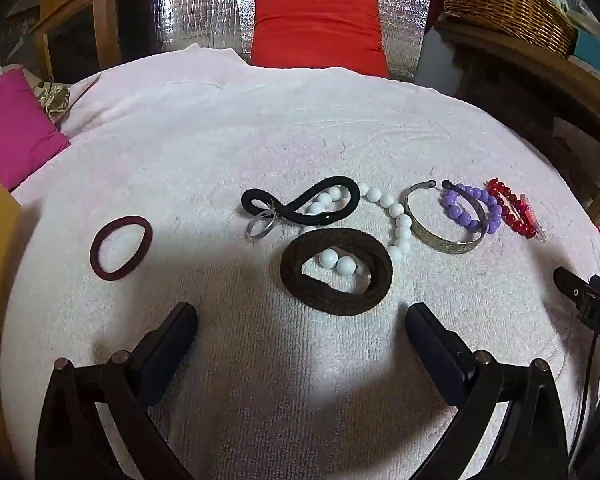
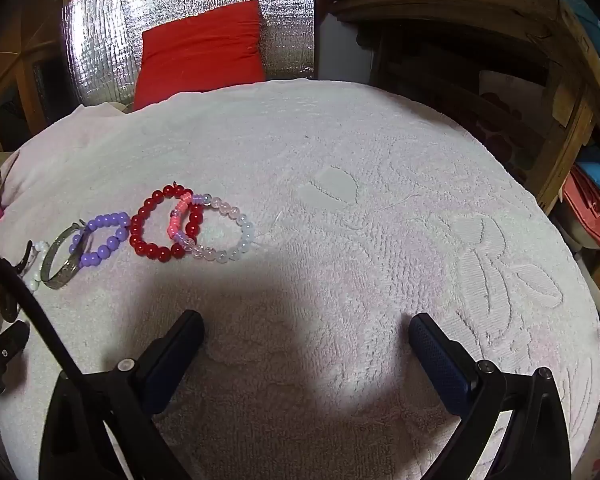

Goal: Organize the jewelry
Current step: 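Move both tools toward the row of jewelry on the bedspread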

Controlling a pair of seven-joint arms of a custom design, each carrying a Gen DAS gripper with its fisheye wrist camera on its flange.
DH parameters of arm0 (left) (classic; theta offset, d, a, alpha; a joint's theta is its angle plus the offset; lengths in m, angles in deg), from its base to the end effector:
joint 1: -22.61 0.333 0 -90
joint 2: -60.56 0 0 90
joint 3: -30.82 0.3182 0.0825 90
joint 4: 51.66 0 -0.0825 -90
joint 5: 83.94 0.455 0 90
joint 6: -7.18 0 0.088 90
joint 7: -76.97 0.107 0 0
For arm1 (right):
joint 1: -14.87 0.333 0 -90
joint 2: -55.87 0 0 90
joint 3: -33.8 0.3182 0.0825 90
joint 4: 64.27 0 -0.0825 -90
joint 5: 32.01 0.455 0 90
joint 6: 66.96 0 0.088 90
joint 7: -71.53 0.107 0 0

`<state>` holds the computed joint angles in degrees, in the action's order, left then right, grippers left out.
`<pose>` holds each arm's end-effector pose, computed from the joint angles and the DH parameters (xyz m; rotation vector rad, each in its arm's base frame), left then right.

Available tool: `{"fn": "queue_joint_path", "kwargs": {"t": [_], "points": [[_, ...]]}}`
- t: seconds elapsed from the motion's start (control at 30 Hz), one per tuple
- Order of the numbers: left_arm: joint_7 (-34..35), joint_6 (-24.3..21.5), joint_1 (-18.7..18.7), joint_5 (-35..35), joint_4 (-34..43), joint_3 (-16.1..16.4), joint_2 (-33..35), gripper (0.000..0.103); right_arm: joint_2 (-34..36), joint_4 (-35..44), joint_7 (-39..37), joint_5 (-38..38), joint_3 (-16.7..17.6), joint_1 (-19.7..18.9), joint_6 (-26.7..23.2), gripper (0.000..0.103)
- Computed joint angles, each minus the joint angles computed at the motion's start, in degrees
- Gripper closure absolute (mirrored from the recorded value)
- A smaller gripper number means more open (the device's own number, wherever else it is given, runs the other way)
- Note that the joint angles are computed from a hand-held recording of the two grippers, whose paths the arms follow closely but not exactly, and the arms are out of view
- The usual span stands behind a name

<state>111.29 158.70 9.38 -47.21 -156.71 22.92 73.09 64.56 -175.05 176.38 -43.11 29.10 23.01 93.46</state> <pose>0.6691 -0.2694 0.4458 -1.9307 1.6791 -0.6961 0.7005 0.0534 0.4594 -1.7754 1.8389 -0.7075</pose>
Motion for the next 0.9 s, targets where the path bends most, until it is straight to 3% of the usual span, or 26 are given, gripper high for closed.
{"fn": "queue_joint_path", "kwargs": {"t": [0.3, 0.4, 0.47, 0.57, 0.6, 0.67, 0.73, 0.83, 0.9], "points": [[-0.2, -0.5, -0.3, 0.5, 0.5, 0.1, 0.4, 0.000, 0.0, 0.1, 0.4, -0.1, -0.1, 0.1, 0.0, 0.000], [-0.1, -1.3, -0.4, 0.6, 0.8, 0.0, 0.5, 0.000, -0.1, 1.0, 8.7, -5.7, -1.6, 2.0, -2.9, 0.000], [5.6, -5.1, 0.9, -6.7, 2.1, -1.8, 0.3, 0.000, -1.2, 0.5, 14.6, -9.8, -1.8, 2.8, -5.7, 0.000], [5.0, -7.2, 1.0, -10.2, -0.1, -1.9, -3.0, 0.000, -2.8, 0.2, 18.0, -7.7, -0.1, 1.9, -10.2, 0.000], [1.9, -7.2, 0.6, -8.2, -1.7, -1.5, -4.7, 0.000, -3.2, 0.2, 16.3, -5.8, -0.2, 2.2, -11.4, 0.000], [-6.2, -10.7, -0.2, 0.2, -4.3, -0.9, -9.1, 0.000, -3.9, 1.3, 4.9, 2.7, 2.5, 0.0, -15.8, 0.000], [-12.3, -13.7, -0.1, 9.5, -6.5, -1.8, -12.9, 0.000, -5.0, 3.0, -10.5, 16.4, 4.9, -2.2, -20.5, 0.000], [-19.6, -16.8, 1.1, 19.4, -9.7, -3.9, -17.2, 0.000, -11.3, -3.2, -14.8, 19.7, 4.4, -1.2, -11.6, 0.000], [-21.1, -14.4, 2.0, 20.1, -11.9, -4.4, -19.3, 0.000, -15.0, -6.3, -22.6, 26.5, 4.3, -0.1, -7.0, 0.000]]}}
